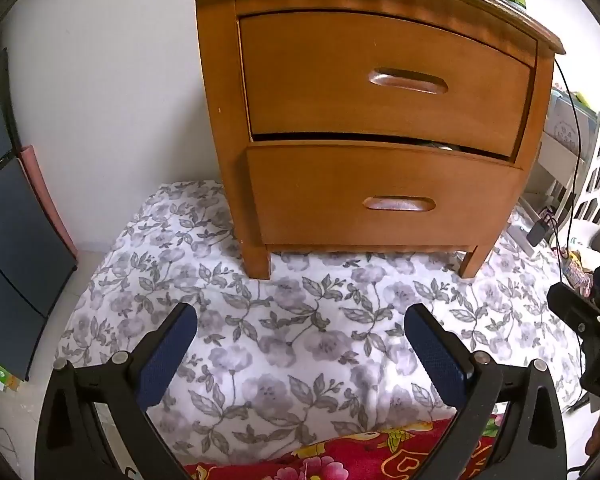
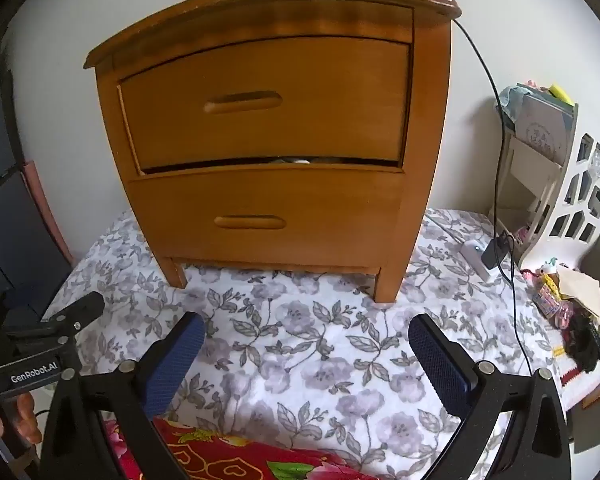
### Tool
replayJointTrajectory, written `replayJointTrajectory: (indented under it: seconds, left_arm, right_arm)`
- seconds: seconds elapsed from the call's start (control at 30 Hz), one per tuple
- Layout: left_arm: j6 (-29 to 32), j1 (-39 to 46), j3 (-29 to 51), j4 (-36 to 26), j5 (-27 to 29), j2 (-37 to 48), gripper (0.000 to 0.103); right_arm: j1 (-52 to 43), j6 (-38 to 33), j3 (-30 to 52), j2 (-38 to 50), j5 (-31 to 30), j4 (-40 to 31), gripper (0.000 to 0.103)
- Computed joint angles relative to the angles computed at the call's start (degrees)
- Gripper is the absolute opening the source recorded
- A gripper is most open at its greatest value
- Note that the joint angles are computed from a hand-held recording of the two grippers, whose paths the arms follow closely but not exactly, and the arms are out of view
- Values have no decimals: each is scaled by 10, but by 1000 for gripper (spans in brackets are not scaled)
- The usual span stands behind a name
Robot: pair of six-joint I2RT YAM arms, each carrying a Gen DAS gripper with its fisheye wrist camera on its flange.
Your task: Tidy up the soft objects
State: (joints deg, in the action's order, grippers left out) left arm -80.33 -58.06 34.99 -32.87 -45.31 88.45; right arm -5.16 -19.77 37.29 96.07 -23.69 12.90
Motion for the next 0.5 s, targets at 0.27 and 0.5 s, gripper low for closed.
replayJointTrajectory:
  seconds: [0.27, 0.5]
  left_arm:
    - [11, 4, -15, 40, -2, -10, 103]
    - [16, 6, -25, 58, 0, -15, 103]
  right_arm:
    - [-3, 23, -37, -18, -9, 78, 103]
    - [1, 20, -36, -23, -27, 77, 103]
